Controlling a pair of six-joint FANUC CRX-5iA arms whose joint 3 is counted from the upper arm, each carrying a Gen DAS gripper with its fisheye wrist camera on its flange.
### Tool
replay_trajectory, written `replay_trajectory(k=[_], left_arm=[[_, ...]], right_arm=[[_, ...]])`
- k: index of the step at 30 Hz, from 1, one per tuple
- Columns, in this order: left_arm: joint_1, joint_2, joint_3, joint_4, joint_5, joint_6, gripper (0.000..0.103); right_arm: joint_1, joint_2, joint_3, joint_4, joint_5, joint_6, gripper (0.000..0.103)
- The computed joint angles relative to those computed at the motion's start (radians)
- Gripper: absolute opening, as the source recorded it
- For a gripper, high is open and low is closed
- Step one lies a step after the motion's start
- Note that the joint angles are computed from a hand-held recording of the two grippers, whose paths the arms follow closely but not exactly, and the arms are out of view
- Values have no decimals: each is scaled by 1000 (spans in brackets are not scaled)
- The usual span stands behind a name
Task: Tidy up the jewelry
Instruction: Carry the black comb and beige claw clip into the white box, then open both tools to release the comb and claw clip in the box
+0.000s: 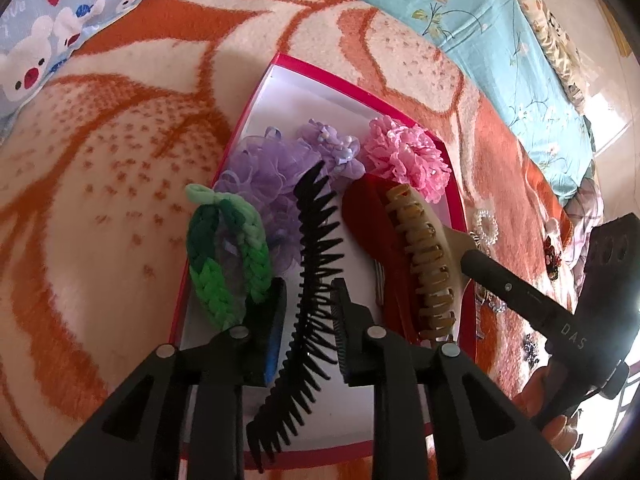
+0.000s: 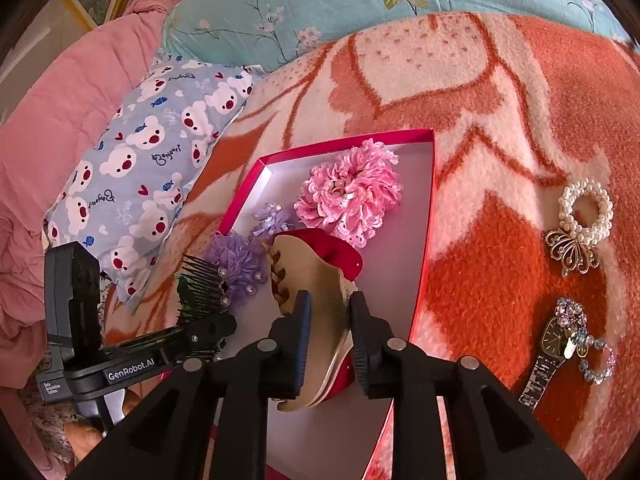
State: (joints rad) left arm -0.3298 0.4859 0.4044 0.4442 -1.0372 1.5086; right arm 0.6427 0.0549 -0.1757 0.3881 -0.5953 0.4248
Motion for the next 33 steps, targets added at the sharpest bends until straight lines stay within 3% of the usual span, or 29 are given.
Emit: replay_trajectory(k=[7,11,33], left_arm=[[3,-21,-18,2,-2,-3,19],[2,-38,-32,-1,6,-6,29],[-51,-2,35,-76,-46,21,35]], right_arm=[[6,-16,-17,34,2,-36,27],[7,-26,-24,43,4,-44,28],[15,-101,-94,87,24,-99,28]])
